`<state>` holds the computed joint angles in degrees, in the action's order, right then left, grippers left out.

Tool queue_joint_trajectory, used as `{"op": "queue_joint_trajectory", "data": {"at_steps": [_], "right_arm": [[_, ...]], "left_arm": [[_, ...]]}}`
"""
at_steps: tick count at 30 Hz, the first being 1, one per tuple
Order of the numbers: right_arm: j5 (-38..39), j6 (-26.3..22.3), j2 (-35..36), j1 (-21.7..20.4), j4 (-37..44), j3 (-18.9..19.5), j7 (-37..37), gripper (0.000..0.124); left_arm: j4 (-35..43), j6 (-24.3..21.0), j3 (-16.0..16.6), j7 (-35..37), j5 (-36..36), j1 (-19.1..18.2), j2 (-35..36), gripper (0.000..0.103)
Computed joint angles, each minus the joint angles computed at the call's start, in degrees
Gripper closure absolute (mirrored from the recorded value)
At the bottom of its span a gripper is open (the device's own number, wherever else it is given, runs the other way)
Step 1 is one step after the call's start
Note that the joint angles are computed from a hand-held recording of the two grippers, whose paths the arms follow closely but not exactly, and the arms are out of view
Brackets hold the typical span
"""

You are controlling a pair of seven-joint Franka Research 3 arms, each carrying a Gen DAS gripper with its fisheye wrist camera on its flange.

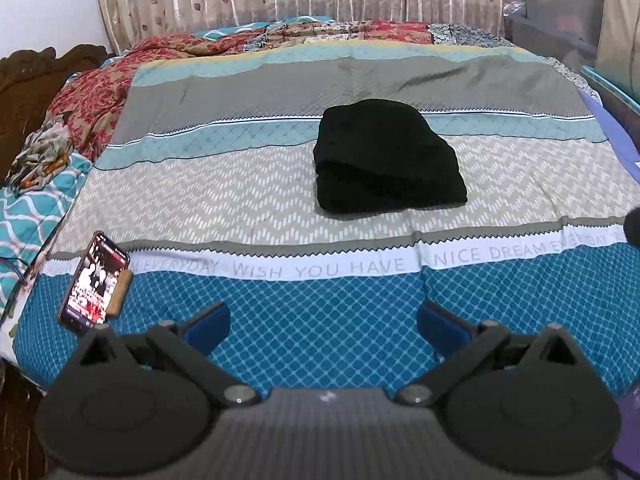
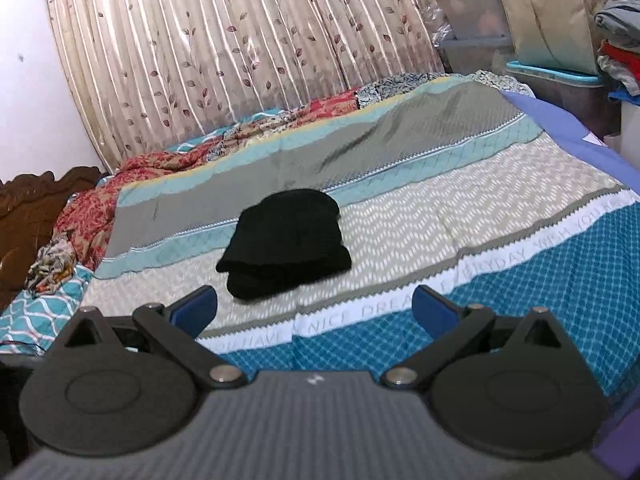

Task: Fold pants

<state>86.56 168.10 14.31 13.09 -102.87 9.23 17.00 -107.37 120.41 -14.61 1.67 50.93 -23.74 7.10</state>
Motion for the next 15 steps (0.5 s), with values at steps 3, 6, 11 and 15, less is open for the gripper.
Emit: {"op": "queue_joint_trajectory", "data": {"at_steps": [3, 6, 11, 15], "right_arm": [[0.6, -1.0, 0.6, -0.1, 1.3, 0.2, -1.4, 0.021], [-0.5, -1.7, 1.5, 0.0, 2.5, 0.3, -1.3, 0.021], [-1.9, -2.5, 2.5, -0.6, 3.7, 0.7, -0.6, 0.021], [-3.0, -2.3, 3.3, -0.8, 4.3, 0.9, 0.6, 0.021]], "left_arm": [[1.6, -1.8, 0.2, 0.5, 0.6, -0.2, 1.0, 0.0], [3.2, -2.8, 0.5, 1.3, 0.9, -0.2, 1.9, 0.0], [5.8, -4.4, 1.2, 2.3, 1.3, -0.5, 3.6, 0.0], [8.0, -5.2, 1.7, 3.5, 1.4, -0.8, 5.1, 0.0]]}}
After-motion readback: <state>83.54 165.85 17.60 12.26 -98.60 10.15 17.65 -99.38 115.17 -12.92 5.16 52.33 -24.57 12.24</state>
